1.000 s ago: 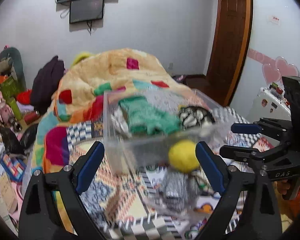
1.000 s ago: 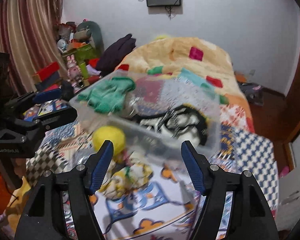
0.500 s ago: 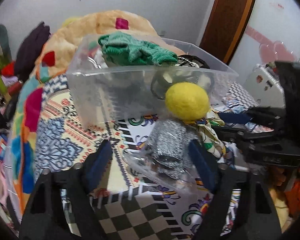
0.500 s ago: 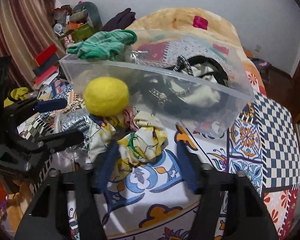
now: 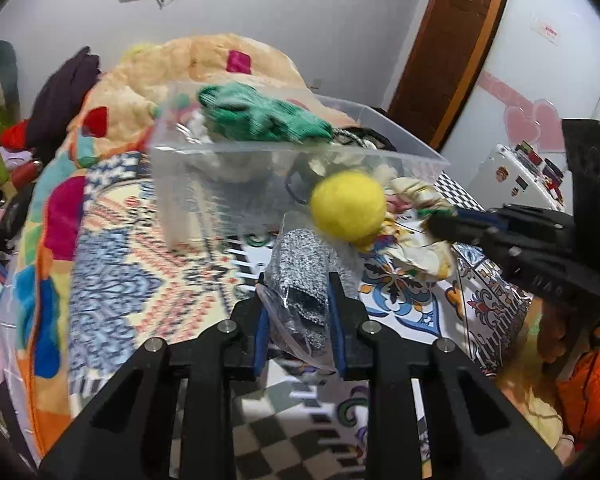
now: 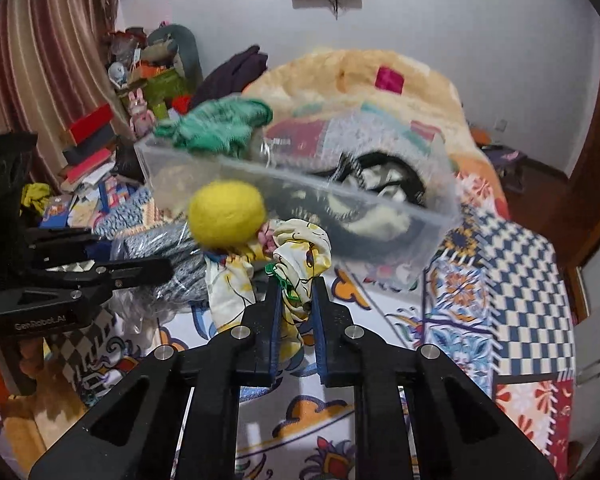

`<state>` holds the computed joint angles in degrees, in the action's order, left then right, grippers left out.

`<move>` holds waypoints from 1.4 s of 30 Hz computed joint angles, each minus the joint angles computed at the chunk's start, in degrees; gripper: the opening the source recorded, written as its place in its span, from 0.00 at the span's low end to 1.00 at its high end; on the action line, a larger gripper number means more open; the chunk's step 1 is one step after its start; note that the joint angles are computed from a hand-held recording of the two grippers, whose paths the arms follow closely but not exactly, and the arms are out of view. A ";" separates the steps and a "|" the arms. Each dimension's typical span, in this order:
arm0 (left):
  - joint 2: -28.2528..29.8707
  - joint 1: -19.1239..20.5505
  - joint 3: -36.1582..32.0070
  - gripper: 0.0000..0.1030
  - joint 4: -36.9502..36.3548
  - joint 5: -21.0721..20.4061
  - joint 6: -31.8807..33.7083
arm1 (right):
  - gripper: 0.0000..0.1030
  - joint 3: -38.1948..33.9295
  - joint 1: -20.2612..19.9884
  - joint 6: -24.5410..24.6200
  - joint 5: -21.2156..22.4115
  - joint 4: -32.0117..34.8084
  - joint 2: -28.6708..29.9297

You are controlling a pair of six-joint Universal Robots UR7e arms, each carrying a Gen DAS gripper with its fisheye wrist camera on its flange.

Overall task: Organize soft objects
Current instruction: 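Drop the grey sock into the box with the left tool while the right tool drops the scrunchie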

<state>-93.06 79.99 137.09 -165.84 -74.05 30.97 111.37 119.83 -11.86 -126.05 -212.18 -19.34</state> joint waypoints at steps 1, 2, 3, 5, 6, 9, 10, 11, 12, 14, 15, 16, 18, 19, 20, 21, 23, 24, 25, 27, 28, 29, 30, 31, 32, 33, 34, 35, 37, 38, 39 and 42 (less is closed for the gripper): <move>-0.85 -0.01 0.25 0.21 -0.46 0.26 0.12 | 0.12 0.17 0.08 -0.17 0.07 -0.66 -0.22; -1.26 -0.21 0.29 0.21 -0.83 0.45 -0.08 | 0.12 0.53 0.29 -0.36 0.04 -1.47 -0.54; -1.88 -0.25 0.31 0.21 -0.92 0.48 -0.14 | 0.12 0.51 0.42 -0.61 -0.16 -1.87 -0.64; -2.75 -0.38 0.18 0.21 -1.50 0.42 -0.15 | 0.12 0.69 0.76 -1.18 -0.54 -3.17 -0.89; -3.26 -0.51 0.12 0.20 -1.76 0.25 -0.12 | 0.12 0.84 0.82 -1.38 -0.54 -3.80 -0.94; -4.90 -1.28 0.06 0.20 -2.48 -0.24 0.23 | 0.12 1.13 1.24 -2.14 -0.69 -5.60 -1.23; -5.40 -1.69 0.25 0.20 -3.04 -0.31 0.43 | 0.12 1.12 1.42 -2.39 -0.80 -6.22 -1.31; -5.92 -2.22 0.42 0.20 -3.60 -0.45 0.64 | 0.12 1.04 1.65 -2.63 -0.94 -6.75 -1.39; -6.19 -2.65 0.39 0.20 -4.19 -0.74 0.90 | 0.12 0.85 1.91 -2.77 -1.11 -6.96 -1.46; -6.52 -3.60 0.20 0.20 -5.15 -1.49 1.15 | 0.12 0.36 2.30 -3.30 -1.42 -7.76 -1.57; -6.56 -4.06 0.09 0.20 -5.87 -1.97 1.34 | 0.12 0.20 2.36 -3.64 -1.43 -8.33 -1.72; -6.35 -4.57 0.00 0.20 -6.97 -2.11 1.52 | 0.12 0.07 2.34 -4.02 -1.35 -8.80 -1.93; -6.08 -5.62 -0.09 0.20 -8.52 -2.10 1.63 | 0.12 -0.52 2.28 -5.10 -1.46 -10.21 -2.07; -5.69 -5.90 -0.35 0.20 -9.15 -2.30 1.73 | 0.12 -0.91 2.30 -5.45 -1.60 -10.58 -2.05; -5.23 -6.20 -0.65 0.20 -9.72 -2.44 1.71 | 0.12 -1.13 2.25 -5.75 -1.60 -10.89 -2.05; -4.64 -6.37 -1.07 0.20 -10.23 -2.84 1.76 | 0.12 -1.49 2.16 -6.12 -1.57 -11.33 -1.99; -3.20 -6.94 -1.86 0.20 -11.37 -2.73 1.90 | 0.12 -2.29 2.05 -6.57 -1.69 -11.94 -1.81; -2.61 -7.22 -2.24 0.20 -11.73 -2.49 1.82 | 0.12 -2.72 1.83 -6.76 -1.42 -12.13 -1.80; -1.67 -7.26 -2.81 0.20 -12.42 -2.82 1.87 | 0.12 -3.00 1.63 -6.86 -1.21 -12.29 -1.82; -0.07 -7.33 -3.69 0.20 -13.51 -2.94 1.68 | 0.12 -3.96 1.09 -6.89 -0.56 -12.05 -1.79; 0.50 -7.42 -4.00 0.20 -13.52 -2.95 1.52 | 0.12 -4.29 0.92 -6.84 -0.33 -11.61 -1.83; 1.64 -7.28 -4.81 0.20 -13.34 -3.08 1.35 | 0.12 -5.01 0.69 -6.92 -0.16 -10.70 -1.75; 2.46 -7.29 -5.30 0.20 -13.35 -2.94 1.18 | 0.12 -5.41 0.61 -7.13 -0.24 -10.32 -1.65; 3.34 -7.23 -5.81 0.20 -13.41 -2.82 1.17 | 0.12 -5.92 0.59 -7.49 -0.43 -9.96 -1.42; 4.61 -7.15 -6.31 0.20 -13.96 -2.55 1.22 | 0.12 -6.69 0.47 -7.84 -0.64 -9.29 -1.11; 5.38 -7.01 -6.55 0.20 -14.30 -2.33 1.26 | 0.12 -6.91 0.33 -8.08 -0.74 -9.05 -0.98; 6.18 -6.87 -6.93 0.20 -14.32 -2.09 1.21 | 0.12 -7.35 0.20 -8.20 -0.78 -8.55 -0.79; 7.03 -6.62 -7.39 0.20 -14.17 -2.17 1.09 | 0.12 -7.78 0.00 -8.37 -0.82 -8.06 -0.55; 8.56 -5.97 -8.22 0.20 -13.86 -2.46 0.93 | 0.12 -8.66 -0.31 -8.62 -1.15 -7.05 0.04; 9.39 -5.75 -8.56 0.20 -13.85 -2.23 0.96 | 0.12 -9.24 -0.51 -8.70 -1.37 -6.33 0.49; 10.21 -5.58 -8.81 0.20 -13.80 -1.89 1.14 | 0.12 -9.63 -0.71 -8.75 -1.51 -5.77 0.76; 12.07 -5.16 -9.39 0.21 -13.15 -0.60 1.63 | 0.12 -10.79 -1.44 -8.18 -2.21 -3.31 1.57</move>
<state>-80.99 74.83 127.70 -178.98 -74.64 32.60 100.58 118.39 -20.04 -128.26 -215.49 -17.77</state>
